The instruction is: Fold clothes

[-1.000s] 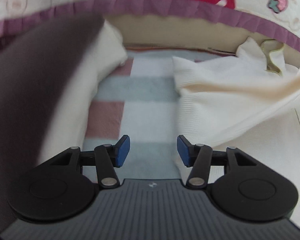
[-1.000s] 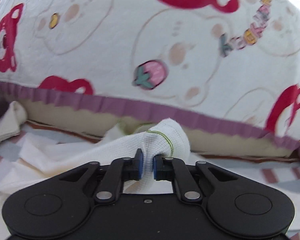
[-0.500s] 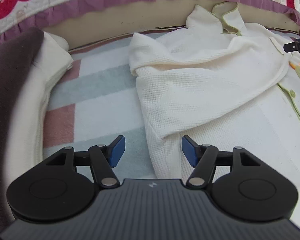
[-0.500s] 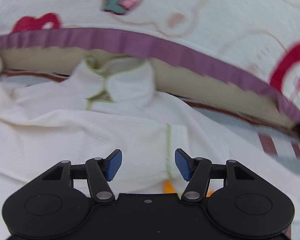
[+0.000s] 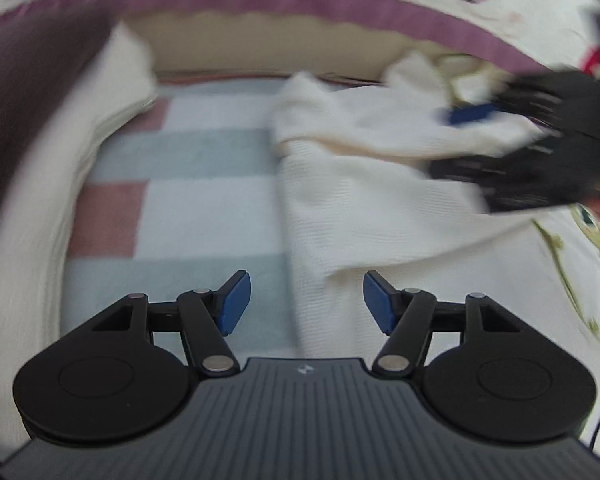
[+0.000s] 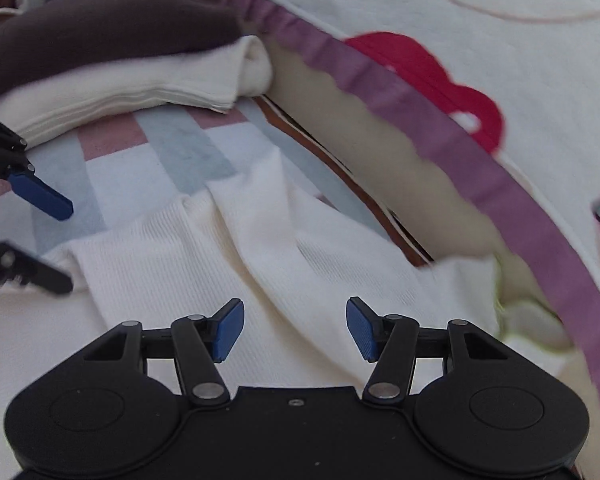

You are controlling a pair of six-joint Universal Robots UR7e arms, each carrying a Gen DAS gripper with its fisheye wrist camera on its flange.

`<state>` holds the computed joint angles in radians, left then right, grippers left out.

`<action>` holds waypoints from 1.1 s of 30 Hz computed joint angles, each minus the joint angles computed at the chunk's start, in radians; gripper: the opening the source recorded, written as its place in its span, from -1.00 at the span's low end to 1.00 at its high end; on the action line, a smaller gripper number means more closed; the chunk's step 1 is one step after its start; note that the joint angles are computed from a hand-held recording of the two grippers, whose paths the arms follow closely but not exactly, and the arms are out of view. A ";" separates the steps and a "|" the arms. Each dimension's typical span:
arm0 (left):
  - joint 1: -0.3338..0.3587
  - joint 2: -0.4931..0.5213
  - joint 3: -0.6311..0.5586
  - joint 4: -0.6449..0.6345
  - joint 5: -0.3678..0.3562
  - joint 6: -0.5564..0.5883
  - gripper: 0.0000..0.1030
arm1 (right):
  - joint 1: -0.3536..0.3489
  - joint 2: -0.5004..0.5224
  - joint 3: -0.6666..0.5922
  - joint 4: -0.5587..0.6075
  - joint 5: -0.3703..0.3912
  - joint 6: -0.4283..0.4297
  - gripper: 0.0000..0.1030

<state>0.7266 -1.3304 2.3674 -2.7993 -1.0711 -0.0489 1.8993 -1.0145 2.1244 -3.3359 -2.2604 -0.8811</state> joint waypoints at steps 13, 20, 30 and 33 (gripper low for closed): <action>0.020 0.011 -0.035 0.069 0.026 -0.109 -0.85 | -0.120 -0.052 -0.188 0.291 0.228 0.660 -0.99; -0.030 0.018 -0.029 0.112 0.113 -0.054 -0.86 | -0.102 -0.074 -0.257 0.671 -0.081 0.946 -0.93; 0.015 0.062 -0.024 -0.074 0.039 0.028 -0.75 | -0.085 -0.005 -0.370 0.631 0.313 0.801 0.16; -0.004 0.078 0.002 -0.164 0.061 0.116 -0.88 | -0.080 0.086 -0.471 0.749 0.254 0.884 0.18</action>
